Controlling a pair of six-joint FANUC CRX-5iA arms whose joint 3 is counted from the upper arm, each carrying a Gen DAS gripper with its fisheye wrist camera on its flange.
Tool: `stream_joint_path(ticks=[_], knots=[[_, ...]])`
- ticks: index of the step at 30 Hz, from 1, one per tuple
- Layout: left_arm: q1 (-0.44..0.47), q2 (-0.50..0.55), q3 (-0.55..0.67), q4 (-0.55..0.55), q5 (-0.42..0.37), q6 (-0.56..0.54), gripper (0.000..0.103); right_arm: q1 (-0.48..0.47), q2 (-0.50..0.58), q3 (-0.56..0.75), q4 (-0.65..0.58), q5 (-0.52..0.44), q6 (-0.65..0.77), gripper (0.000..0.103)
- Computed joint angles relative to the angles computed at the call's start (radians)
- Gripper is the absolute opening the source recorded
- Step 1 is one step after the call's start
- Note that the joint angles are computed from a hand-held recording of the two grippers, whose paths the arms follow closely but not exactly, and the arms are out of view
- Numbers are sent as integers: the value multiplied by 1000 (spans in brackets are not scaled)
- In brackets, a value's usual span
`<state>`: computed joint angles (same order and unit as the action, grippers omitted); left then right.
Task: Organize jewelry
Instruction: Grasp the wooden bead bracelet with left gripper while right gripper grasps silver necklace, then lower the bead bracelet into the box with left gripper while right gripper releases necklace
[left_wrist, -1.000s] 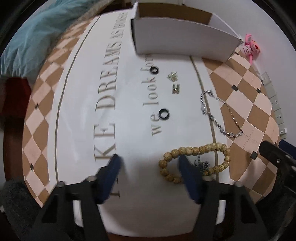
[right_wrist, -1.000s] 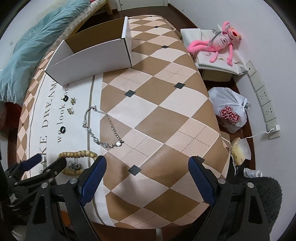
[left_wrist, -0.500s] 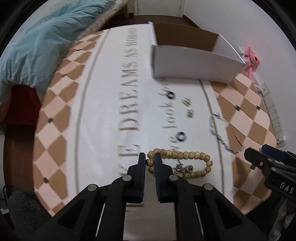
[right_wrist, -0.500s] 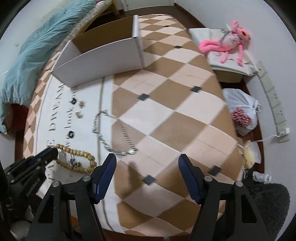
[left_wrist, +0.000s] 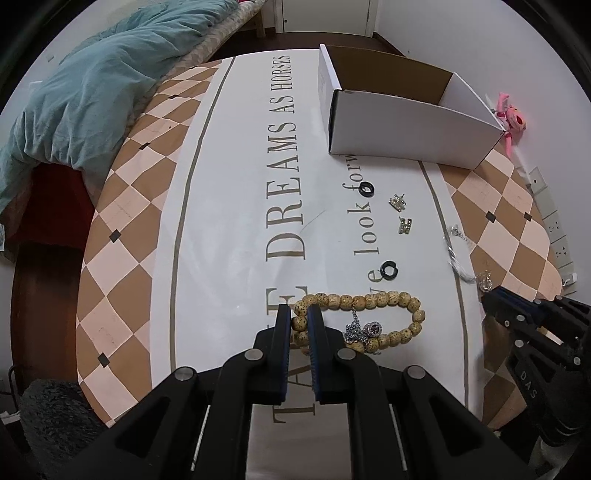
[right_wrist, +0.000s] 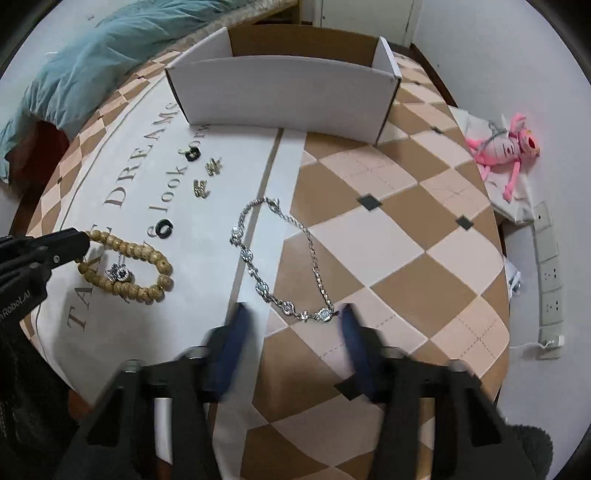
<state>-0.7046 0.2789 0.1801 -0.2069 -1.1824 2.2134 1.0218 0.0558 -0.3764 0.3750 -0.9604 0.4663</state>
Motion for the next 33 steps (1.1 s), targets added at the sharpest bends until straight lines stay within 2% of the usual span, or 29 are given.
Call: stream_joint_path(ticks=[1,8,20,23,27,30,33], knots=[[0,-1,2,2,2,-1,7,-4,-1,1,-9,7,-1,7],[-5,-20,31,26,32,-29,7,-29,-92,-39,-31,88,-68,6],[35,-40,121,150,111,-116,7,-65,-198,7,41,124,-99,6],[59,-16,182,195,120,-154,7,-97,-199,54,49,131,-65,6],[81,51,322,190,96,-196,7,-159,-165,147,31,137,15,6],[97,138,468,170,42,-224,7,-215,-106,239,11,133,90,6],[116,219,573,178,-10,-253,7,-276,-26,351,-70,103,191,6]])
